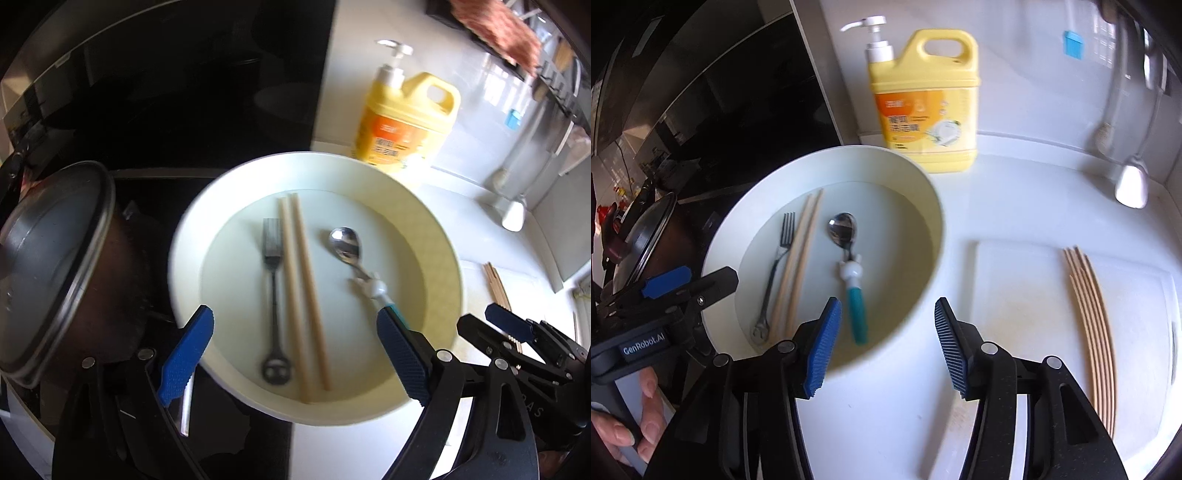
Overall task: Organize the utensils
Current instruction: 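Move both tools back over the remaining chopsticks on the board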
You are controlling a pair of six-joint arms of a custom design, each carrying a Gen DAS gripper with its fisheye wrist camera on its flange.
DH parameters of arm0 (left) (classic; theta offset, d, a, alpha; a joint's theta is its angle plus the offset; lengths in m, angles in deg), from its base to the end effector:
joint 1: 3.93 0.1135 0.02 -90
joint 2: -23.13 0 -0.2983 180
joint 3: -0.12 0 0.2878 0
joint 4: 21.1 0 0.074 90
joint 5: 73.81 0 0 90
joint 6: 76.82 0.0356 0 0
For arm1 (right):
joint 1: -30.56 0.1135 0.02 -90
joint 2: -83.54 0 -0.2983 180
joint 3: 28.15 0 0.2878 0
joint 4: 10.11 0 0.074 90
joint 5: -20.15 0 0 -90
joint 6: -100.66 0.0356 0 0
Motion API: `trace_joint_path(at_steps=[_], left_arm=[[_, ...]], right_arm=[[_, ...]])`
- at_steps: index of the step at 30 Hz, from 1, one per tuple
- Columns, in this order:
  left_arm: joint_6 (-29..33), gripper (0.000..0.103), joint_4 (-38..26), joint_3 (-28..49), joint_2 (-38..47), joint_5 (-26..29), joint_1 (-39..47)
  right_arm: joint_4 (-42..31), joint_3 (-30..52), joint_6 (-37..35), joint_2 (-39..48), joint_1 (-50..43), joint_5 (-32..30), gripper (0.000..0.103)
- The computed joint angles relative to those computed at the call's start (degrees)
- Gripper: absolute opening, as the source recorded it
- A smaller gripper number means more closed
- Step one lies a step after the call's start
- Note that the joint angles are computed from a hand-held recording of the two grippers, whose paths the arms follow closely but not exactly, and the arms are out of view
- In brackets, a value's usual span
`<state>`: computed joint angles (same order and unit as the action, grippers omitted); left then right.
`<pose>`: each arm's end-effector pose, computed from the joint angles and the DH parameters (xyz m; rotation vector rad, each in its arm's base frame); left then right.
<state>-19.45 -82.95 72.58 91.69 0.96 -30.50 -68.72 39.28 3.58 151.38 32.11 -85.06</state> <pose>0.2328 -0.1060 0.3189 -0.2305 2.5191 -0.0648 0.2507 0.0161 0.2948 -0.2886 2.5590 0.3088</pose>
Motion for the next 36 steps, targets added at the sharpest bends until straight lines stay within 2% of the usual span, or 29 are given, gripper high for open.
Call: trace_joint_path(at_steps=[5,9,12,19,23,26,31,36], left_arm=[[-5.5,0.089,0.2,2.4,3.0,-2.0,-7.7],[-12.0,0.089,0.1,6.0,7.4,-4.4,-15.5],[-16.8,0.091,0.4,8.5,11.4,-6.7,-20.5],[-31.2,0.091,-5.3,18.2,23.1,-11.6,-31.1],[-38.5,0.092,-8.7,23.5,29.2,-13.6,-35.3],[-41.7,0.093,-10.9,27.5,33.9,-14.1,-37.1],[-42.2,0.093,-11.0,31.7,39.2,-14.4,-38.0],[-41.8,0.093,-7.8,30.6,41.3,-16.1,-37.7]], right_arm=[[-3.2,-1.3,-7.3,-3.0,-11.2,-3.4,0.053],[-6.1,-0.9,-16.3,-2.9,-23.6,-7.8,0.054],[-7.6,0.5,-25.2,0.0,-33.6,-11.4,0.055],[-12.4,9.0,-43.7,13.1,-51.2,-16.4,0.056],[-13.5,13.6,-50.4,20.6,-54.9,-18.2,0.056],[-13.4,15.8,-52.4,24.4,-55.2,-18.7,0.056],[-13.5,17.4,-53.3,27.9,-54.8,-20.0,0.056],[-9.1,15.3,-51.1,28.7,-52.7,-20.6,0.056]])
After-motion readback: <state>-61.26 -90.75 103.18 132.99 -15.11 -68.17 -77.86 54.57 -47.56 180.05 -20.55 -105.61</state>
